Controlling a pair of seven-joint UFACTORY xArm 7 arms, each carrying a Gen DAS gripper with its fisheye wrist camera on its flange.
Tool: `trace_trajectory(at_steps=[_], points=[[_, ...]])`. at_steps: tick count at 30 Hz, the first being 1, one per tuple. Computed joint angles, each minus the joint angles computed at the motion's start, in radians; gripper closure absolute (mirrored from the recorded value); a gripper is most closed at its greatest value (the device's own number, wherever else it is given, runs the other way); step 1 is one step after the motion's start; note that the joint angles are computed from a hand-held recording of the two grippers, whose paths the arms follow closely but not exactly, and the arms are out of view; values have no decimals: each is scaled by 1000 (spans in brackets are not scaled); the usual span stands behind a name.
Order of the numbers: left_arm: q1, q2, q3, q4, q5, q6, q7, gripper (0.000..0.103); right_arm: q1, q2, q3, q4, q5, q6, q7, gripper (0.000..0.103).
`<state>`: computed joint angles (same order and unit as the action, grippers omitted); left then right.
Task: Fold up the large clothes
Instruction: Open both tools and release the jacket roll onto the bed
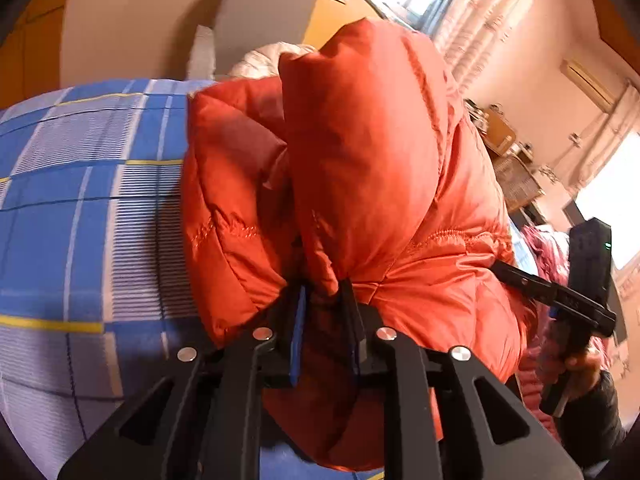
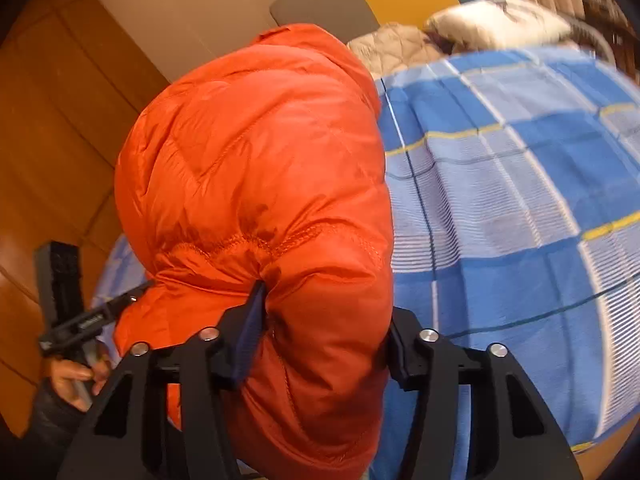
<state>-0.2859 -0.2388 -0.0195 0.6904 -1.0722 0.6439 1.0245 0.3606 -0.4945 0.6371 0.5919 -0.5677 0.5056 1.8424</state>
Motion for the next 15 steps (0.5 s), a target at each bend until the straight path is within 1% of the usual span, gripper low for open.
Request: trace_trajectory(at_steps=[3,5,6,8,13,15], points=[[-8,-76,-16,-63,7,-64,-30,81,22,13,16,57,6,123,-44,36],[-23,-113,-20,-93,25,-108,-67,78,38,13,20,76,4,179,-50,33],[-34,-126,-13,-102,23,-121,-74,74,44,13,29,90,1,217,-45,30],[-55,-162,-5,-129,23,-159,-93,68,59,4,27,95,-10,241,-37,28],[-97,-227,17,-180,75,-200,-168,65,96,14,26,116,-4,315,-27,28],[-121,-222,32,-181,72,-232,-180,59,103,16,25,115,-14,322,-10,28]])
